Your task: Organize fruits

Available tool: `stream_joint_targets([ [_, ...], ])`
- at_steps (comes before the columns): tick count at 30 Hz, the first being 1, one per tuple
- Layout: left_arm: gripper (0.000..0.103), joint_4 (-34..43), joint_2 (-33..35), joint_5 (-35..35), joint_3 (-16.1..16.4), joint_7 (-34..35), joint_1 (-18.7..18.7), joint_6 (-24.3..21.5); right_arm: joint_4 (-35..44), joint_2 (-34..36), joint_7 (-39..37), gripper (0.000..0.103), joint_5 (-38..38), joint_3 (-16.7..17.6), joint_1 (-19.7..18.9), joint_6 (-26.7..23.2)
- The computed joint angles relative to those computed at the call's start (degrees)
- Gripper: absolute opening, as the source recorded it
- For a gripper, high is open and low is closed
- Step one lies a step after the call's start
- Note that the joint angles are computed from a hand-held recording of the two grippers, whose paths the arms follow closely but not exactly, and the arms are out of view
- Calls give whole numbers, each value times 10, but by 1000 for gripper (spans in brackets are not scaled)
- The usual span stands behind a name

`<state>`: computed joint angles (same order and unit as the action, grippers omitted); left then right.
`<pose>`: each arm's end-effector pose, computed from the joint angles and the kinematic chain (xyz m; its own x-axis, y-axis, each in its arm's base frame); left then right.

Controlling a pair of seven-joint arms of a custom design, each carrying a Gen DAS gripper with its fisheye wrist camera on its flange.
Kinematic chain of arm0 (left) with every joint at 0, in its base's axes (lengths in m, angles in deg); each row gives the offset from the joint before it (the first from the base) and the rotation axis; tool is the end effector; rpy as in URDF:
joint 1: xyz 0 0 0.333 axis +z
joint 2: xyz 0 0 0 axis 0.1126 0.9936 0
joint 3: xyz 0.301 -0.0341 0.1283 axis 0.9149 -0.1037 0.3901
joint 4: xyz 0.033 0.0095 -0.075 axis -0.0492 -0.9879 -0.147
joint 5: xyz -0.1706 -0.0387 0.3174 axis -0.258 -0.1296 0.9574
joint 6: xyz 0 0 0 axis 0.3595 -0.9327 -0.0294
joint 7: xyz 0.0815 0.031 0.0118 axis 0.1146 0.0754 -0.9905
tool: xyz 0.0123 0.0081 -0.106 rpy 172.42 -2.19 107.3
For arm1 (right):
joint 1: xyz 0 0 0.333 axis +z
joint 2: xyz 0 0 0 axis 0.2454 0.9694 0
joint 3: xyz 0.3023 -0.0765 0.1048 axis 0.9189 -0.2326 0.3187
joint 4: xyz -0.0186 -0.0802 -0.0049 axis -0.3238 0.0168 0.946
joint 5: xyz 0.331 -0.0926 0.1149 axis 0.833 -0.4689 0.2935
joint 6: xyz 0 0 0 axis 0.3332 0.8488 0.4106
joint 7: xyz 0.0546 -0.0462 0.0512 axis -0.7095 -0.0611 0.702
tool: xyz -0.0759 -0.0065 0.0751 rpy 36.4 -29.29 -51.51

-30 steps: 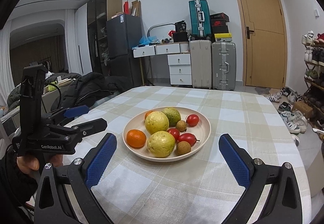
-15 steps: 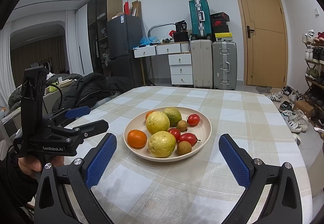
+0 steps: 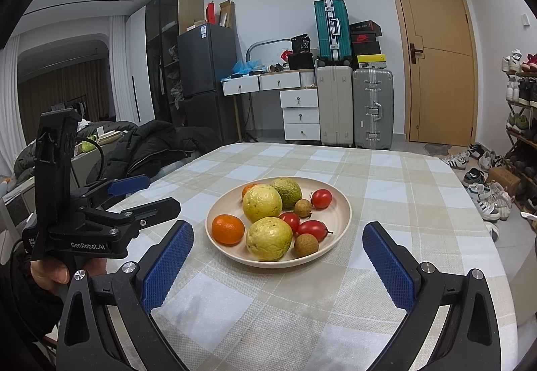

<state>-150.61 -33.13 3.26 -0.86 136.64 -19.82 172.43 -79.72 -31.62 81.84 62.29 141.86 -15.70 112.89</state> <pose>0.6910 -0.2907 0.5775 -0.1189 -0.9915 0.0529 -0.4504 0.0064 -0.8928 0.6889 0.1382 0.5012 0.5284 -0.8452 -0.0802 -0.3703 -0.1444 -0.9176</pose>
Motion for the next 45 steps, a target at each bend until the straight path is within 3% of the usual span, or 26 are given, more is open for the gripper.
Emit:
stream_joint_targets([
  [45,102,2,0,-1,-1,3,1,1,1,0,-4,103,4,0,1,-1],
])
